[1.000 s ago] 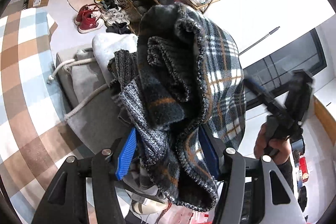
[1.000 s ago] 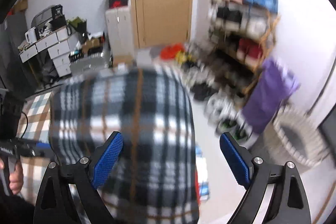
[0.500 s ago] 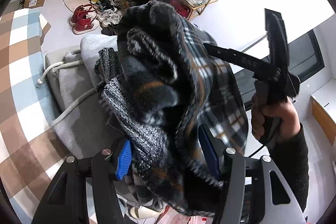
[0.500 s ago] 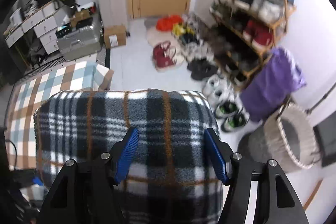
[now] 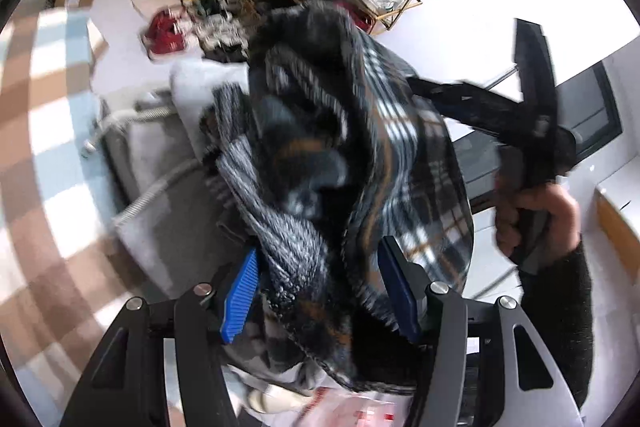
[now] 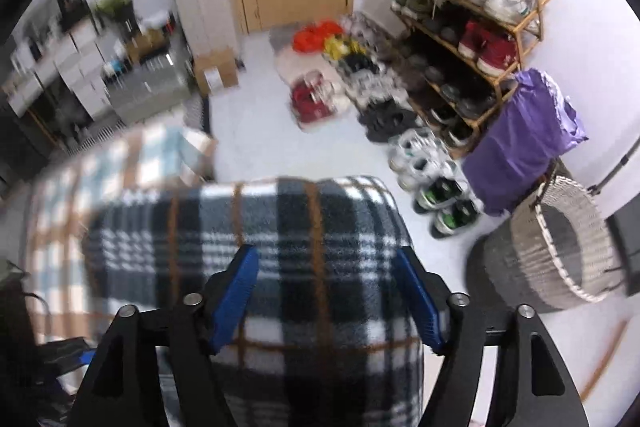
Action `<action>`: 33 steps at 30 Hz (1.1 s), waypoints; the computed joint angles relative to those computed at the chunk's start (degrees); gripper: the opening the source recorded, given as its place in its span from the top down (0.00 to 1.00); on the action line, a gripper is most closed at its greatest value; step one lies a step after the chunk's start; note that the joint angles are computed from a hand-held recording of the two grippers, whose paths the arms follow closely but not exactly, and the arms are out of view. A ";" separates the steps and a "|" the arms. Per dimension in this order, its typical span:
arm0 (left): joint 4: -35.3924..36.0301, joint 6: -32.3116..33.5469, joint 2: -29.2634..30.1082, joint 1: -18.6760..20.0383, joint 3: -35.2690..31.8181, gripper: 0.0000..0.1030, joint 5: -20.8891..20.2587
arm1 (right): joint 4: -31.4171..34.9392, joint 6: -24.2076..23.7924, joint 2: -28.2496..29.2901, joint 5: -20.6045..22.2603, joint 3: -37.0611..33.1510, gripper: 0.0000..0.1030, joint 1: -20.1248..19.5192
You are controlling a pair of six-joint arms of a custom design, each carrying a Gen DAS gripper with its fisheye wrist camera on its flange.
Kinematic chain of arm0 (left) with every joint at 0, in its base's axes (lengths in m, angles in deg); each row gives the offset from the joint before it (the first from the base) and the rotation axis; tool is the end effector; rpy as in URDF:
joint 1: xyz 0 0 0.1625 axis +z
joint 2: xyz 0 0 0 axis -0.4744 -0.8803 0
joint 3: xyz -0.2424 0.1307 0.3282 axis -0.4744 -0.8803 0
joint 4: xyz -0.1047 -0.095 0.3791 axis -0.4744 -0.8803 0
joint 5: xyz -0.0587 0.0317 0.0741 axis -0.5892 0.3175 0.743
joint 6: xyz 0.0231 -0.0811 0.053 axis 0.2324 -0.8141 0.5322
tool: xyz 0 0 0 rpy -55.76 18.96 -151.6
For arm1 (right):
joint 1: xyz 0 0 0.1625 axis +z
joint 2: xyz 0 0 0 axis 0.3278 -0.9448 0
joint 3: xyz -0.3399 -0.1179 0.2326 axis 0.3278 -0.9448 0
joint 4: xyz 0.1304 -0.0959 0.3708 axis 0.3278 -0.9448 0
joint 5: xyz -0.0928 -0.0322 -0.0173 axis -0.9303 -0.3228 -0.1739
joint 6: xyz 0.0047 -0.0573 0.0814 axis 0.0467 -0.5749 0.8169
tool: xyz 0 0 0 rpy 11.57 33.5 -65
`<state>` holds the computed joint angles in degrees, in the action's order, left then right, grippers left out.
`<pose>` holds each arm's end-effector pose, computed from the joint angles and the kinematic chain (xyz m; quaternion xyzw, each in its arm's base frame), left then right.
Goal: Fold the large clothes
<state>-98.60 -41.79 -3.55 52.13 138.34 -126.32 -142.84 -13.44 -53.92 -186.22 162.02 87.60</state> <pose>-0.4908 -0.3927 0.1335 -0.1423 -0.9744 0.1740 0.0084 0.2179 -0.4850 0.5349 0.1733 -0.9039 0.2086 0.3308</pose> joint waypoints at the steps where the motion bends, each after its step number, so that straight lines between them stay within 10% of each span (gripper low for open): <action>1: 0.52 0.31 -0.56 -0.65 0.34 0.48 1.59 | -1.28 0.21 -1.45 0.56 0.77 0.09 0.77; 17: 5.68 -6.13 -9.00 -13.27 8.93 0.48 16.53 | -28.19 -5.93 -33.32 9.43 33.05 0.00 8.54; 24: 12.45 -11.79 -10.90 -16.98 10.58 0.48 16.05 | -45.50 -20.68 -19.89 -7.14 40.04 0.00 13.56; 33: 18.23 -15.92 -14.22 -19.38 12.65 0.48 17.69 | -42.37 -15.50 -18.33 -6.97 39.87 0.00 9.67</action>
<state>-80.37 -57.71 -17.77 32.75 150.99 -108.63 -185.21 -28.94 -72.24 -193.18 201.89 97.28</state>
